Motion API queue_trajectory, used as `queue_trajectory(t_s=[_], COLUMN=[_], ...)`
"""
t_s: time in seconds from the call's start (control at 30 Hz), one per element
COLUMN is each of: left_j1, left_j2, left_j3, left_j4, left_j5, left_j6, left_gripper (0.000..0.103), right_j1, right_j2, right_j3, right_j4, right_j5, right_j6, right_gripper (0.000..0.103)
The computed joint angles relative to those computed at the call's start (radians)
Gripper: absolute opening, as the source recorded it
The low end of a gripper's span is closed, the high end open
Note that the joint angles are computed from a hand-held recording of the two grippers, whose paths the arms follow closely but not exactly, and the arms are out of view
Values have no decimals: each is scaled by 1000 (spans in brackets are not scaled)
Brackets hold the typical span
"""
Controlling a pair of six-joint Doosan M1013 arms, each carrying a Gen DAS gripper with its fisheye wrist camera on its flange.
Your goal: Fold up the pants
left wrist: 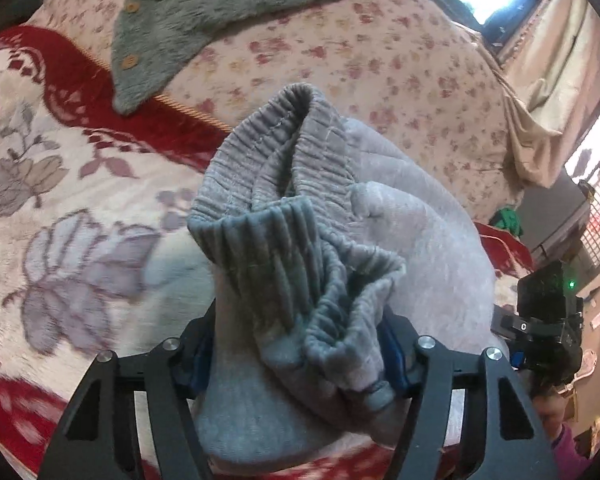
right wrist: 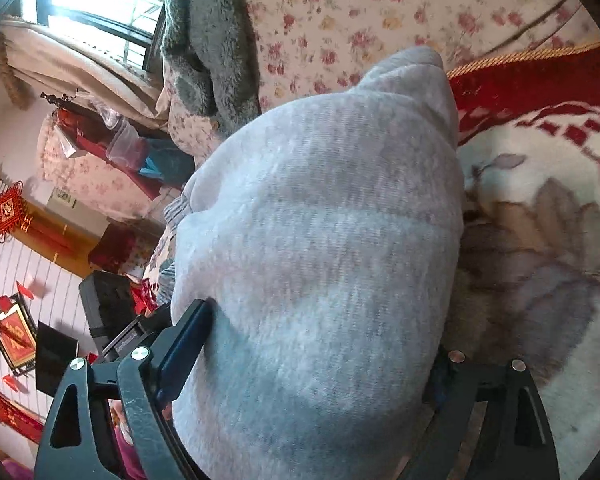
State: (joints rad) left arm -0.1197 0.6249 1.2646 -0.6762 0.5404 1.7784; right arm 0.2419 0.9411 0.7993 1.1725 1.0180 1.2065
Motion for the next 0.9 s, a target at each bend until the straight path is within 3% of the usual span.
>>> queue_trajectory(t_s=[0.37,0.63,0.73,0.9], left_j1=[-118,-183,-191,-190], left_j2=[29,59,51,47], left_j3=[-69,-85,-70,-68], left_j4=[-70,115,147,209], left_j5=[15,0,-30,-26], left_j6=[65,-91,-89,-147], left_gripper=[66,66,67,81], right_j1=[-101,-146,-153,-156], right_j2=[-155,-162,-158,-168], right_j3=[257,328,358,375], right_j4=[10,-10,49,33], right_j5=[-101,-92,-107,-147], right_j6=[-78,-75,-116,-61], right_gripper=[92,92,93,98])
